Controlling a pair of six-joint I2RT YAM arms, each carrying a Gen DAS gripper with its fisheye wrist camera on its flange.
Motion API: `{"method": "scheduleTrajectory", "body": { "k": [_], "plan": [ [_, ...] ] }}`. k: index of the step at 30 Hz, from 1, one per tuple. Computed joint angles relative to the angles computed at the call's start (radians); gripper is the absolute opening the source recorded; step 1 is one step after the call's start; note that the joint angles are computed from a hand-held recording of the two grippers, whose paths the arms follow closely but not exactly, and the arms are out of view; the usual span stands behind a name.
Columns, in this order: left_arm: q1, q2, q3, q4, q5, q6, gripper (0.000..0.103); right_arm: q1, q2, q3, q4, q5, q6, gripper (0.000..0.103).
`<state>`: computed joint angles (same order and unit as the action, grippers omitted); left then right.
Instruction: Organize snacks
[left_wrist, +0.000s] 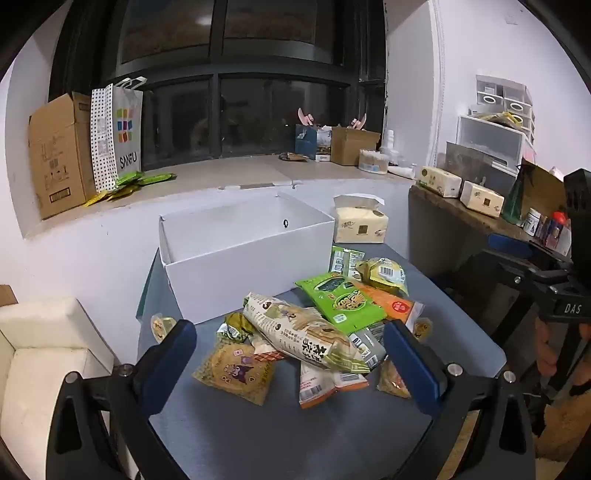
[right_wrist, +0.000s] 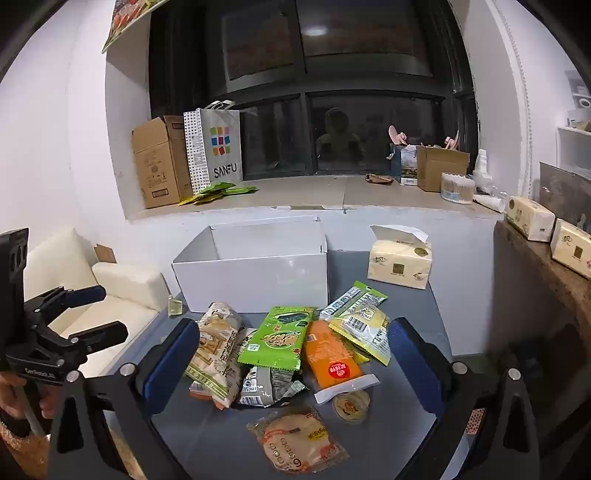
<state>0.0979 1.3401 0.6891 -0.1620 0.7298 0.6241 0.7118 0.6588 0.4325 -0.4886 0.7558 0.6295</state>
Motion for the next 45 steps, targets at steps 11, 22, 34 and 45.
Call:
{"method": "scheduleTrajectory", "body": {
  "k": [11, 22, 34, 45],
  "plan": [
    [0.021, -0.013, 0.027, -0.064, 0.050, -0.006, 0.103, 0.036, -0.026, -0.005, -0.045, 0.053, 0.042, 0.103],
    [0.018, -0.008, 0.039, -0.080, 0.049, 0.001, 0.103, 0.027, -0.034, 0.001, -0.069, 0.038, 0.056, 0.103],
    [0.015, -0.014, 0.023, -0.067, 0.044, 0.010, 0.103, 0.037, -0.018, 0.006, -0.059, 0.040, 0.044, 0.103],
    [0.011, -0.018, 0.019, -0.065, 0.039, 0.009, 0.103, 0.042, -0.015, 0.008, -0.061, 0.039, 0.044, 0.103]
  ]
}}
